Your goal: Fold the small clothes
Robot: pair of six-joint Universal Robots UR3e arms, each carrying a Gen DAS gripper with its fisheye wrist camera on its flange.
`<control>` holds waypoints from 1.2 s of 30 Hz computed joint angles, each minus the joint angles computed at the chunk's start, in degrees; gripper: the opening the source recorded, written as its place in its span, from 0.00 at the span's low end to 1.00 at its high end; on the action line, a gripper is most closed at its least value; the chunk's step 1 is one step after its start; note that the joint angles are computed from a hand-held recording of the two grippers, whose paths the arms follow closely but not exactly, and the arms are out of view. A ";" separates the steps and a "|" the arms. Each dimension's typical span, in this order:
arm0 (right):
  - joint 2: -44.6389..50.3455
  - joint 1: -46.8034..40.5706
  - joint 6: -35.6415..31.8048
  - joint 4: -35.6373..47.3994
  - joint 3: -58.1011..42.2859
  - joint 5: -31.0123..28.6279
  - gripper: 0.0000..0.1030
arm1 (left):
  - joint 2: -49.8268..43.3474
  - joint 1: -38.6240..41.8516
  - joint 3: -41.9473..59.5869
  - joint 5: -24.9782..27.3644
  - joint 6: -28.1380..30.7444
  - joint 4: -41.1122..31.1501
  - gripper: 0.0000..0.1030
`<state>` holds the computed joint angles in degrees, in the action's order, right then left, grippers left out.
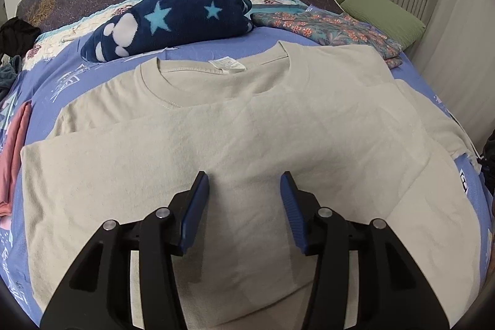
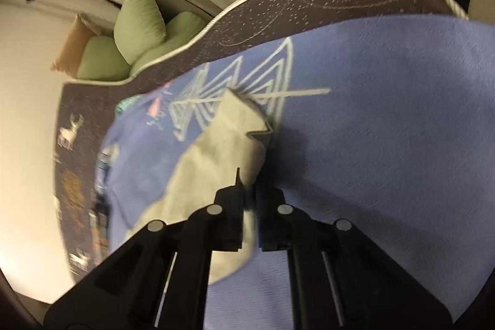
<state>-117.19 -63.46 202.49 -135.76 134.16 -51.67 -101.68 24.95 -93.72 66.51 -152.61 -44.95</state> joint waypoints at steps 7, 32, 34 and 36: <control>14.04 28.82 12.24 -16.19 -19.97 -4.10 0.05 | 1.10 3.21 -0.12 -5.73 0.74 -3.24 0.49; 60.76 88.19 -15.67 8.40 -77.78 -22.33 0.30 | -3.35 16.82 16.60 -25.08 19.93 -46.86 0.50; 57.46 88.24 -17.74 6.63 -73.11 -24.31 0.36 | -6.43 13.10 19.65 -23.06 16.88 -45.21 0.50; 56.07 87.74 -18.81 6.72 -71.56 -26.73 0.39 | -8.96 9.49 20.97 -20.21 12.47 -41.32 0.50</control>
